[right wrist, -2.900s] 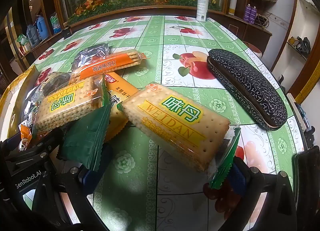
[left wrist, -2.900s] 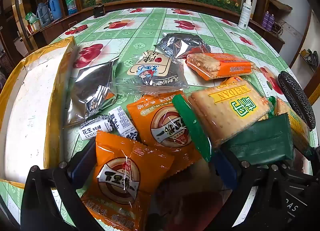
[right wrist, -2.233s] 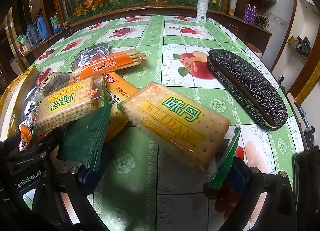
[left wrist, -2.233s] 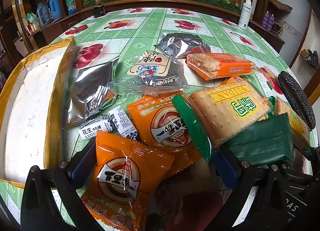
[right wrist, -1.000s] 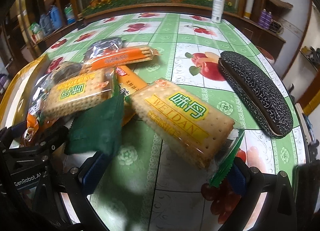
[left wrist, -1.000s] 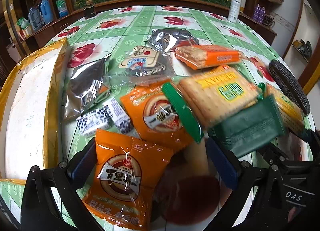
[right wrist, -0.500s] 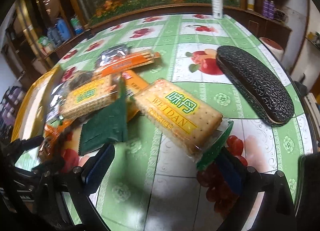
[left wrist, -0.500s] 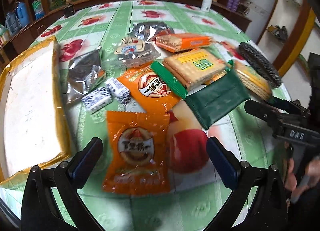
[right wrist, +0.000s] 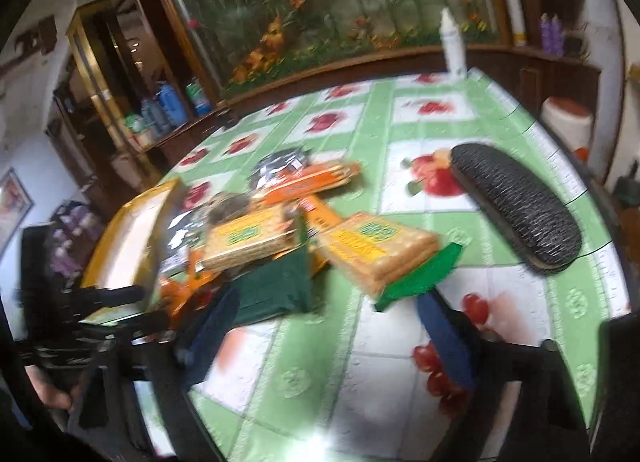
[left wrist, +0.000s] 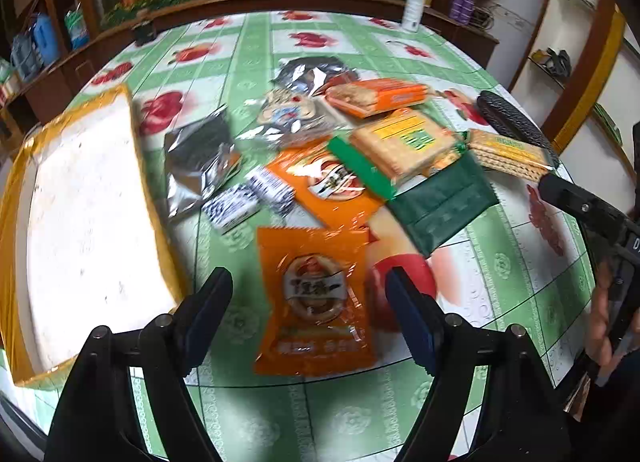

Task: Organize snacks
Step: 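Grasp the orange snack bag with the left tool while the right tool moves toward the dark green packet, then grasp the dark green packet with the right tool while the left tool lifts the orange bag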

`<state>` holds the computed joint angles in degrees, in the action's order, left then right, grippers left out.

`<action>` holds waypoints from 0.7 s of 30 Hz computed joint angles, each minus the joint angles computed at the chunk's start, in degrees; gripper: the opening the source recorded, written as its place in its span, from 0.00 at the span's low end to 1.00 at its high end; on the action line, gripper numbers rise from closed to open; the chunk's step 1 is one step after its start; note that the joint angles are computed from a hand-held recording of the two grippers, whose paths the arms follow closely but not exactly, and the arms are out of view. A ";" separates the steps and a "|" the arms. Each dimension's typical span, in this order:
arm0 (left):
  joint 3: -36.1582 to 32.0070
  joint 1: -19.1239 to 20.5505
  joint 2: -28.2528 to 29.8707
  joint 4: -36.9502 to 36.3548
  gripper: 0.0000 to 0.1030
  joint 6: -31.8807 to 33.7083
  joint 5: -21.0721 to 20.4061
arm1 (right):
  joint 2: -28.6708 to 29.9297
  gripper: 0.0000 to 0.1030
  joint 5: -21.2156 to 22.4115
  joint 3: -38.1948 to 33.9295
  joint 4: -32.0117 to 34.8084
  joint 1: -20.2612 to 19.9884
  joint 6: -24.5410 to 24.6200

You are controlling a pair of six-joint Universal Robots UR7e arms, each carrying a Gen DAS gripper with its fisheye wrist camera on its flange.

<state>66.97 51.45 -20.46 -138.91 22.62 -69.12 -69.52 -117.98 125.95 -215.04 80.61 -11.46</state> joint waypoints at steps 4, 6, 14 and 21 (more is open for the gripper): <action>-1.38 0.27 1.14 0.79 0.76 -0.55 1.25 | -1.65 0.81 3.04 0.92 2.72 -0.92 0.91; -2.68 0.30 2.23 2.66 0.76 -0.59 1.33 | -1.90 0.81 3.72 1.20 3.05 -1.08 0.46; 3.57 -0.55 -0.54 -1.13 0.51 3.63 -0.18 | -4.32 0.81 6.85 3.88 4.63 -1.12 -1.15; 4.00 0.54 -2.58 -0.17 0.49 1.86 -4.68 | -4.52 0.80 5.23 4.30 8.50 2.34 -8.15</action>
<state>70.97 51.99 -23.04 -139.07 24.48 -73.80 -74.04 -112.74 130.25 -206.55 82.95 -19.61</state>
